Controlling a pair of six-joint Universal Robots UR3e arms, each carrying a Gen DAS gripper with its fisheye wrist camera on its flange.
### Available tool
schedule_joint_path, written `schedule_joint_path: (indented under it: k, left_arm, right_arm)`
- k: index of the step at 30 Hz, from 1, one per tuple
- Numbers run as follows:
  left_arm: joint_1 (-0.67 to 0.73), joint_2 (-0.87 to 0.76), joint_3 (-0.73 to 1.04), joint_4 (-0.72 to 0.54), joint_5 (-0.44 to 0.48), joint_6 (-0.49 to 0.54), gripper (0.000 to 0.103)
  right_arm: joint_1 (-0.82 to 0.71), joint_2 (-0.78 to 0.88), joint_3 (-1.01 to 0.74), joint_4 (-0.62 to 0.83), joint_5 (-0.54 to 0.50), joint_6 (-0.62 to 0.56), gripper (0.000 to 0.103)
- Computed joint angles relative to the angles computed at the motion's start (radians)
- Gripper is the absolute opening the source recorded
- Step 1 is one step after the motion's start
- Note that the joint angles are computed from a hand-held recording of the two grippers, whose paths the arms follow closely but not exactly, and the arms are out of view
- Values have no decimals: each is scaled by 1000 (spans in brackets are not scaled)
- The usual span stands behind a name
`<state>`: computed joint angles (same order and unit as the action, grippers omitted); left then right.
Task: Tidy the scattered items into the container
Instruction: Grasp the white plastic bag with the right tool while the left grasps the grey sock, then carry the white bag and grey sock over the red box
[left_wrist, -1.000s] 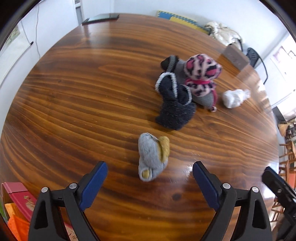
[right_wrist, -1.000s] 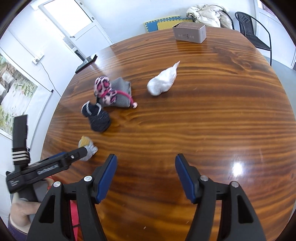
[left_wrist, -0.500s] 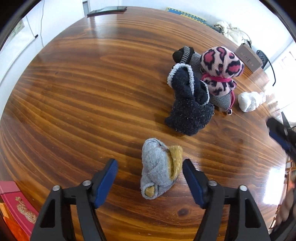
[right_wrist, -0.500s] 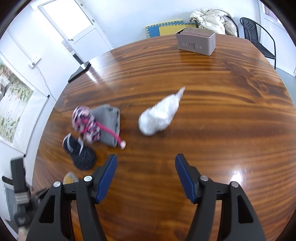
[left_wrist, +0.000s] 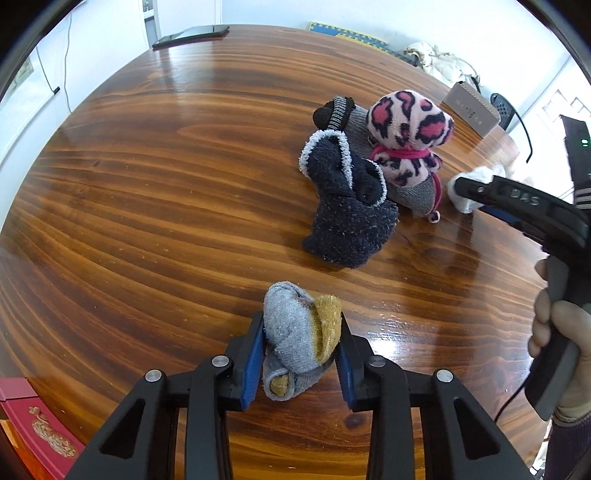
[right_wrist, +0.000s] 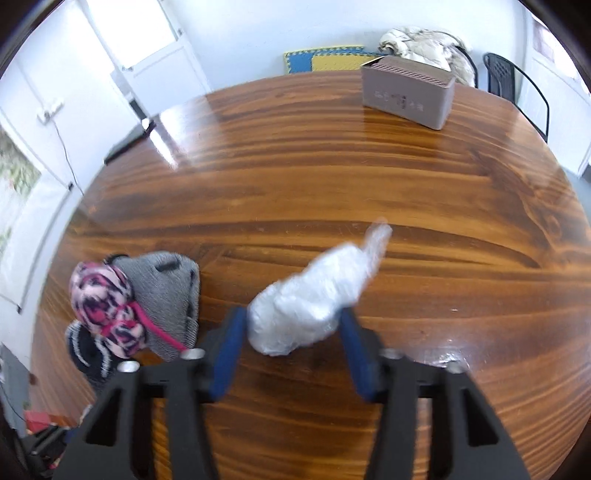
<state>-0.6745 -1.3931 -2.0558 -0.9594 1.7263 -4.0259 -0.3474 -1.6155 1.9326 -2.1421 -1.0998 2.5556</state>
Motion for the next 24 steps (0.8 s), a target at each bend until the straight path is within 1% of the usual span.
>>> schedule_joint_path:
  k: [2,5,9,10,11,13,14,17,20,24]
  left_arm:
    - [-4,19,-5,-3,0,-4,36]
    - [-11,50,4,-21,8,-10,36]
    - [-27,104,21,-55,11,-27,36]
    - [14,126,15,-57,-5,11,36]
    - [14,153,13,-72,-9,12,36]
    - [2,176,26,-93,-2,6,36]
    - [-3,157,44,-85,1,4,36]
    - [-27,212,56,-129,13,-11,36]
    - [-90,233,81,-163,51,-64,36]
    - [-106,337,87,-250,79,-81,36]
  right_arm:
    - [2,3,4,3,1,-3,43]
    - [-8,-38,27,6,1,-15,42]
    - [-68,-127,36,97,41,-60,42]
    - [-90,-157,34,136,55,-78,42]
    - [-100,-173,31,161,64,-86,42]
    - [-144,-242,30,250,90,-131,42]
    - [-160,-270,28,289,99,-152,42]
    - [-212,-352,-3,451,128,-223,42]
    - [-253,-443,-26,614,151,-295,42]
    - [-333,-586,-82,911,177,-456,42]
